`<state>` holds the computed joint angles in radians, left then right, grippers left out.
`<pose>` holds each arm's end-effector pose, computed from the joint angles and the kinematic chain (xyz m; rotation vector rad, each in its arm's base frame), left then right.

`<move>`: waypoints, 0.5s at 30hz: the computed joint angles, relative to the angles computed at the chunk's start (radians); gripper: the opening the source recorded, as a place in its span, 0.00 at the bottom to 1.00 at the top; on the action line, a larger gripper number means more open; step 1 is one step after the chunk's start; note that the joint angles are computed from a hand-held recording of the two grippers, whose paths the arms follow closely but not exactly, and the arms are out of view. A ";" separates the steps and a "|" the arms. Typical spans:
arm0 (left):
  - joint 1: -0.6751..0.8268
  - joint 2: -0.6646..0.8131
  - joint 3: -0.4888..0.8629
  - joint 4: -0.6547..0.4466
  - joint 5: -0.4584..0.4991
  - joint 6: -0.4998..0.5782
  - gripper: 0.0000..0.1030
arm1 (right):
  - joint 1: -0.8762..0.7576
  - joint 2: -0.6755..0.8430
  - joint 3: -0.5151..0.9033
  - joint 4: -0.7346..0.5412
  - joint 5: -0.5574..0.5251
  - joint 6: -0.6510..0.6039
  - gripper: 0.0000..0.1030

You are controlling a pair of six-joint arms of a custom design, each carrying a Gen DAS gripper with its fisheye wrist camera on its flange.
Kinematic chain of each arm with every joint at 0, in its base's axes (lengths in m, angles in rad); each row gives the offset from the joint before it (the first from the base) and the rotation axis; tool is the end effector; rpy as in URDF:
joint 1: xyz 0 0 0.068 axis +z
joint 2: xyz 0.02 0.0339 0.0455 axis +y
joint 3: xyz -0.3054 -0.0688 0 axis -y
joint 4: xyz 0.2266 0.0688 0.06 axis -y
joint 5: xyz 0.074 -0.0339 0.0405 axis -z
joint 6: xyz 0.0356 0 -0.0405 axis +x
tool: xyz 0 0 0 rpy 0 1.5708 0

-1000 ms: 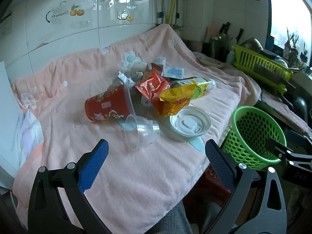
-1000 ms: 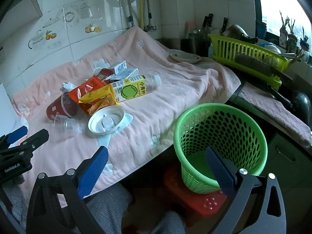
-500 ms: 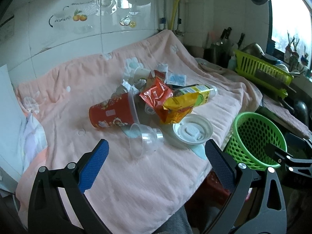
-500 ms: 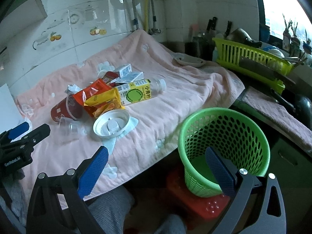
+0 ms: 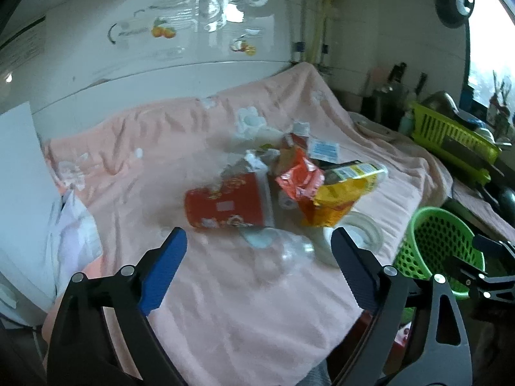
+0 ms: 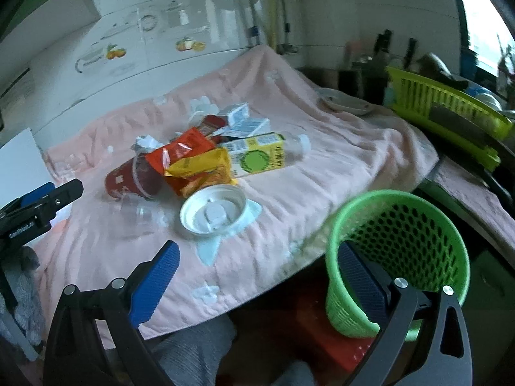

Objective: Collect trash
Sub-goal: 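Move the right tool toward the yellow snack wrapper and close on it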

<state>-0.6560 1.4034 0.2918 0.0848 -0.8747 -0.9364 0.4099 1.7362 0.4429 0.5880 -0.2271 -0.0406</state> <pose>0.1541 -0.0841 0.1552 -0.5770 2.0859 0.2740 0.2470 0.1161 0.1428 -0.6295 2.2068 0.4513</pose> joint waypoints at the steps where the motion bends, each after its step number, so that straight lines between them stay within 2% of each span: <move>1: 0.022 -0.014 -0.014 0.007 0.011 0.008 0.86 | 0.009 0.006 0.016 -0.010 -0.006 -0.003 0.93; 6: 0.076 -0.024 -0.062 0.063 0.049 0.025 0.83 | 0.051 0.047 0.103 -0.057 -0.034 -0.018 0.92; 10: 0.133 -0.009 -0.104 0.149 0.106 0.069 0.79 | 0.085 0.106 0.192 -0.089 -0.043 -0.032 0.90; 15: 0.187 0.023 -0.148 0.260 0.168 0.119 0.78 | 0.091 0.212 0.351 -0.190 -0.082 -0.029 0.86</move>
<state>-0.4691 1.4264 0.1439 0.3453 -0.7072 -0.8171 0.5008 1.9477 0.7944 0.3982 -0.3094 -0.0695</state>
